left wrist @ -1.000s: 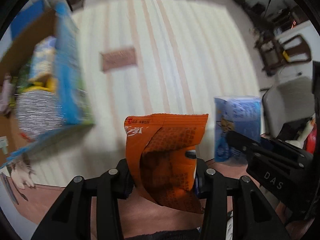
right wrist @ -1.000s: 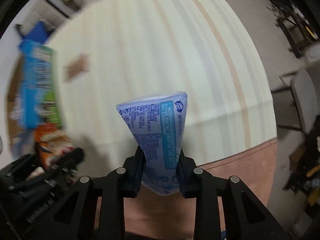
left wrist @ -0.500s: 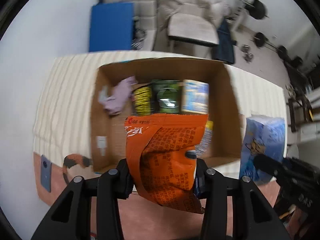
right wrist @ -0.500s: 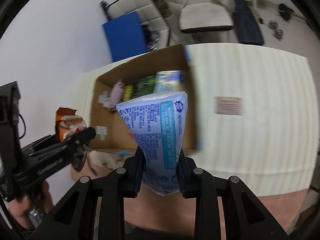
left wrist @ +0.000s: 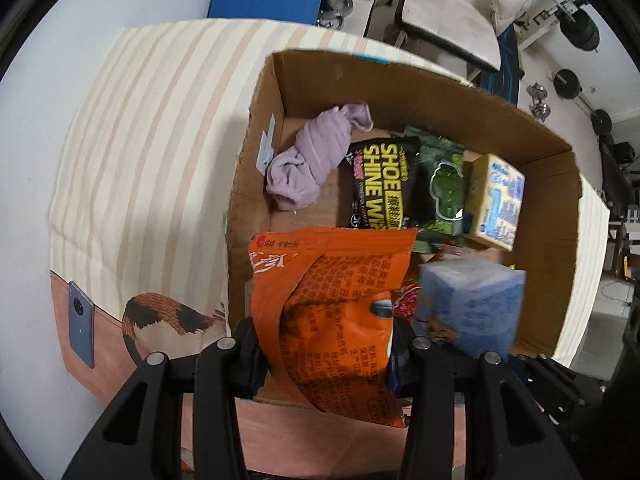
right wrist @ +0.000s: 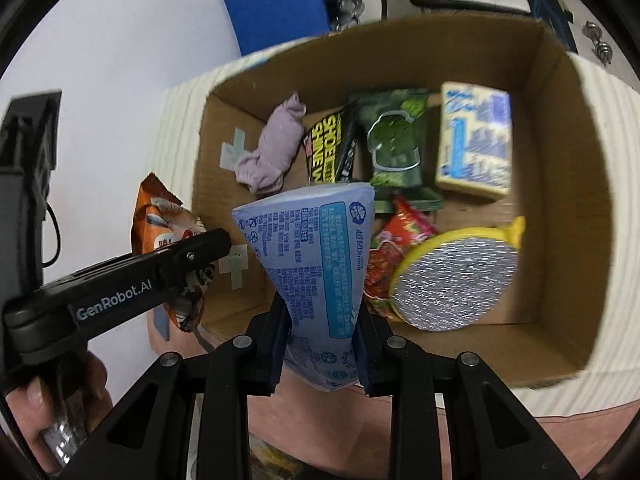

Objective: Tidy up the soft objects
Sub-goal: 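Lower both packs into the box and open both tools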

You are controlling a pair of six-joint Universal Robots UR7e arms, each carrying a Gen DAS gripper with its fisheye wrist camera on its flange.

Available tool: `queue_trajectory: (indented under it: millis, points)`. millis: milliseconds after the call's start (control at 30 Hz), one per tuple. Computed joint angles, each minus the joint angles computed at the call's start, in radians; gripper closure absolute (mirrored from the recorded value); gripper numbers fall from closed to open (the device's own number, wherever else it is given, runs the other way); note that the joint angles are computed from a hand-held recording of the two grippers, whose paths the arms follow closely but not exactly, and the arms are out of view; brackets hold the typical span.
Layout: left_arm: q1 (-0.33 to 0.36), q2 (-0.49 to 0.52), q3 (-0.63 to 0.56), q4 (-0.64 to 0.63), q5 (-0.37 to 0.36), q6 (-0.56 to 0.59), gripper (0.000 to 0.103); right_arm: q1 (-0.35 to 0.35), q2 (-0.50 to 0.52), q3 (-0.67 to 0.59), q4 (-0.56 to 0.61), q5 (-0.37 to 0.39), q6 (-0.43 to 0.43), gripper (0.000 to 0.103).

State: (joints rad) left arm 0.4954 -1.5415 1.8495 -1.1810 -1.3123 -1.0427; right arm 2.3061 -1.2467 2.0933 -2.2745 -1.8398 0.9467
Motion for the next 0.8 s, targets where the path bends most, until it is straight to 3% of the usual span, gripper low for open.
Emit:
queue_trajectory:
  millis: [300,400,533,800]
  points:
    - [0.046,0.027,0.032,0.0,-0.05,0.052,0.059,-0.046,0.079,0.031,-0.07,0.035,-0.02,0.07]
    - [0.06,0.03,0.036,0.003,-0.065,0.053,0.057,-0.063,0.089,0.034,-0.062,0.059,-0.039,0.055]
    - [0.044,0.028,0.034,0.012,-0.036,0.061,0.035,-0.062,0.1,0.021,-0.014,0.034,-0.047,0.023]
    - [0.015,0.014,0.031,0.024,-0.029,0.054,0.03,-0.036,0.078,0.006,0.042,-0.013,-0.029,0.019]
